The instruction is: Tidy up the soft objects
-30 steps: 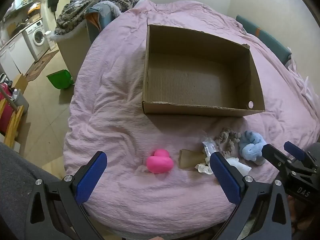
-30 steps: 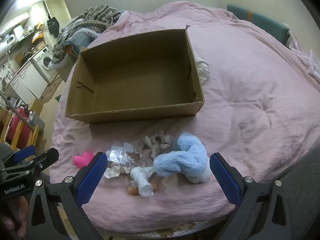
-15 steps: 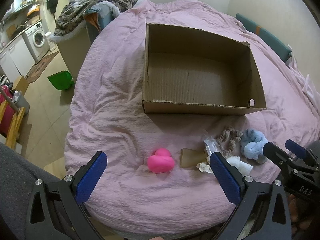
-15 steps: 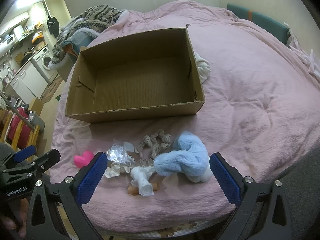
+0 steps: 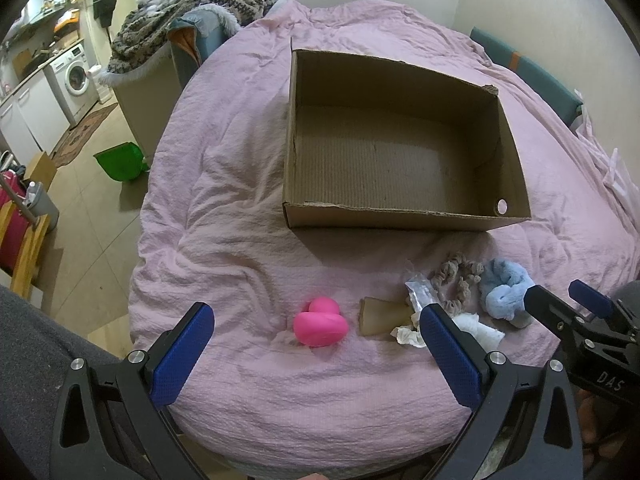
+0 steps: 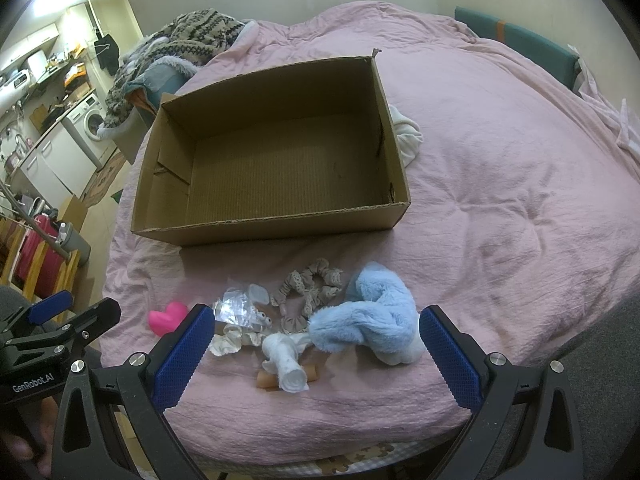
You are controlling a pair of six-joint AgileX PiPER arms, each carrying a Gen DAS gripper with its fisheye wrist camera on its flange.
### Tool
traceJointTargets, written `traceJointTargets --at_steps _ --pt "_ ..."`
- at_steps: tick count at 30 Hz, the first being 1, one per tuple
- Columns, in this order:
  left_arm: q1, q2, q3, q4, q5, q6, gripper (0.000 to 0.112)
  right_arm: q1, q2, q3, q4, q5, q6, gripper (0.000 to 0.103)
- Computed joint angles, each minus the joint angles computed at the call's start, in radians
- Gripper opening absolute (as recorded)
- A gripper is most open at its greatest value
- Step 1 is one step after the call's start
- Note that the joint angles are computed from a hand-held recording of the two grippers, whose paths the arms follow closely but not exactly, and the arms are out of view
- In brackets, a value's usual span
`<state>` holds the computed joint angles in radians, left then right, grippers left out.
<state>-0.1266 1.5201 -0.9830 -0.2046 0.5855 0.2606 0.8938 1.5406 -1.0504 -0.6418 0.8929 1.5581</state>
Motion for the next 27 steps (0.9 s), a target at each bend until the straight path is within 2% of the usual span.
traceJointTargets --at_steps 27 --pt "-0.002 -0.006 0.002 0.003 0.001 -0.001 0.102 0.001 0.001 0.009 -0.006 -0.012 0.007 0.103"
